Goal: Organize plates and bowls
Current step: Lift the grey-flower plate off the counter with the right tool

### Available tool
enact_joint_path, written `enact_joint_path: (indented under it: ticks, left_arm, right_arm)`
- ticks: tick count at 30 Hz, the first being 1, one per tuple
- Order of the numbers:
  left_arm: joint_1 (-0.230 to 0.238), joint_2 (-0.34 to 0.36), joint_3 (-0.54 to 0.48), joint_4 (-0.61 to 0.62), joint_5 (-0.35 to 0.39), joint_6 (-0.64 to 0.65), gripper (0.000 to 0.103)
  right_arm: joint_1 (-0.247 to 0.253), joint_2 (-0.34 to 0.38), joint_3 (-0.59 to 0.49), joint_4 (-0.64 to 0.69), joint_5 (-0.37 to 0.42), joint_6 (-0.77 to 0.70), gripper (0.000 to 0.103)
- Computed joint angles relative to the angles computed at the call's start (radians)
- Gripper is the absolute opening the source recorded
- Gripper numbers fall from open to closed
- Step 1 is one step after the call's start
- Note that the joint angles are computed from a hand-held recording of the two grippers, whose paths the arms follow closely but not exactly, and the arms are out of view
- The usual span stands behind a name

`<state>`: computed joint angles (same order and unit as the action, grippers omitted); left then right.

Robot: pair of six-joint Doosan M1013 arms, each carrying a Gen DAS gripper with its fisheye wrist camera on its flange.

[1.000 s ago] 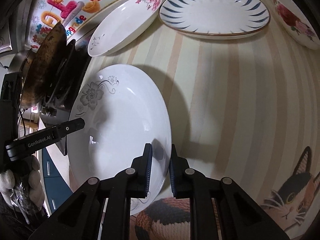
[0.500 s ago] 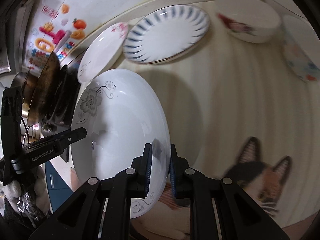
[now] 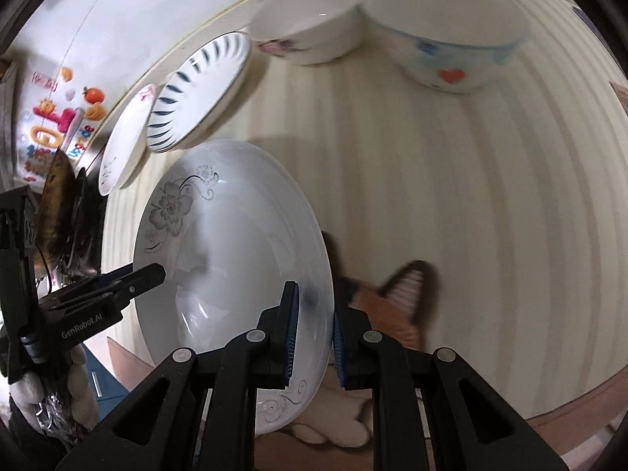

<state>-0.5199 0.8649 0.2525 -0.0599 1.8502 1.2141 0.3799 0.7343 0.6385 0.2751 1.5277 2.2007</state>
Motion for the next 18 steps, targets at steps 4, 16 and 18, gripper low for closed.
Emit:
enact_joint_path:
  ticks: [4, 16, 18]
  left_arm:
    - [-0.009, 0.010, -0.017, 0.014, 0.015, 0.006, 0.042]
    - [-0.024, 0.049, -0.108, 0.017, 0.055, -0.015, 0.042]
    - [-0.011, 0.028, -0.093, -0.008, 0.032, -0.030, 0.042]
  right_arm:
    - [-0.010, -0.025, 0.052, -0.001, -0.019, 0.001, 0.018]
    - [-0.014, -0.048, 0.108, 0.007, -0.043, -0.001, 0.018]
    - [-0.015, -0.028, 0.071, 0.021, -0.005, 0.009, 0.018]
